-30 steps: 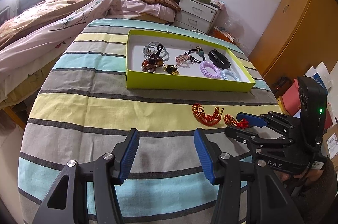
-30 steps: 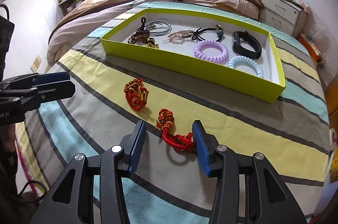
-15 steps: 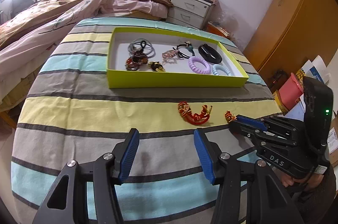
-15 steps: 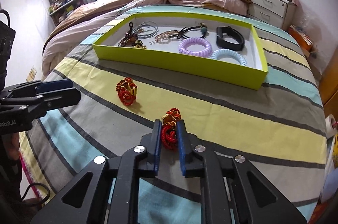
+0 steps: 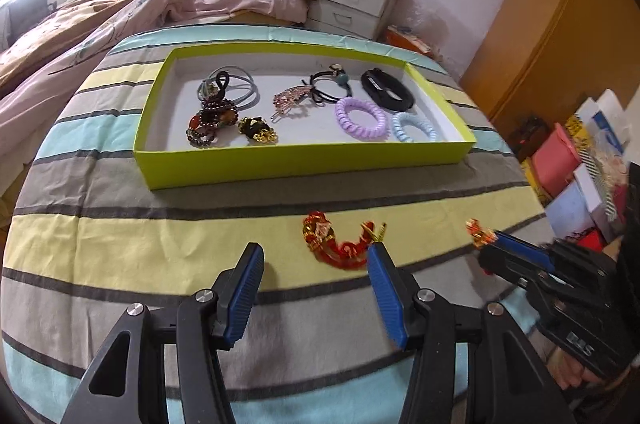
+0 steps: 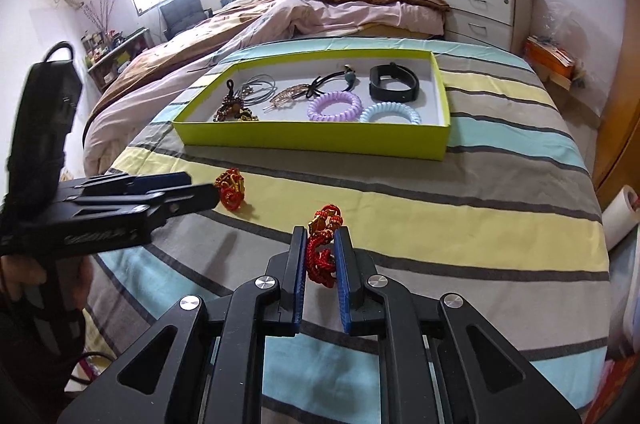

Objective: Organize jewelry
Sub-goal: 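Grasp the other red ornament with the left tool while the right tool holds its ornament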

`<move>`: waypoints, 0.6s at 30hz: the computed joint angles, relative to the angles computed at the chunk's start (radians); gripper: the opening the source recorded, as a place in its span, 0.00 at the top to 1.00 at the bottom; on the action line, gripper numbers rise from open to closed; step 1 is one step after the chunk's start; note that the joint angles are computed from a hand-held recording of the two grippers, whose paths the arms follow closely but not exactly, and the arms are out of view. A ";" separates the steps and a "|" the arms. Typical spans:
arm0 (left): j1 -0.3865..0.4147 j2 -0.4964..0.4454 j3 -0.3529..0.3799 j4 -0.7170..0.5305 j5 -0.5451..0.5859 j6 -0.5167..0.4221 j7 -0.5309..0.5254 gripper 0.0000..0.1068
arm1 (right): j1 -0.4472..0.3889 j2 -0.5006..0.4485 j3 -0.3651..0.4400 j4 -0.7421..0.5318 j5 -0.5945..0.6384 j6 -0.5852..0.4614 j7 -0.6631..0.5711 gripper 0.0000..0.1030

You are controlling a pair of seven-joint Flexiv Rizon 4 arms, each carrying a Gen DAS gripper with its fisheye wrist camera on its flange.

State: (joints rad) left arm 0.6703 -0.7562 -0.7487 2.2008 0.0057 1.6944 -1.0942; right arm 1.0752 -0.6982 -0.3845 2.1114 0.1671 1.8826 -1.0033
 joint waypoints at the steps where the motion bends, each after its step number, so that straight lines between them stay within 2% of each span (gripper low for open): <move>1: -0.015 -0.002 0.011 -0.004 0.001 0.011 -0.001 0.50 | 0.000 0.000 0.000 0.003 0.005 0.008 0.002 0.86; 3: -0.059 0.011 0.048 -0.016 -0.005 0.007 -0.009 0.50 | 0.017 -0.002 -0.018 0.010 0.019 0.015 -0.001 0.86; 6: -0.190 0.050 0.178 -0.037 -0.010 0.046 -0.030 0.50 | 0.012 -0.001 -0.013 0.012 0.030 0.027 -0.005 0.86; 11: -0.268 0.059 0.244 -0.056 -0.025 0.051 -0.047 0.50 | 0.036 -0.008 -0.033 0.014 0.055 0.040 -0.023 0.86; 18: -0.286 0.049 0.249 -0.077 -0.049 0.045 -0.080 0.50 | 0.026 -0.008 -0.015 0.014 0.081 0.062 -0.047 0.86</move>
State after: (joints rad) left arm 0.3840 -0.7077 -0.4995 2.1240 -0.0429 1.7392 -1.1746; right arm 1.1009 -0.7060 -0.3996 2.1259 0.2478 1.9442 -1.0503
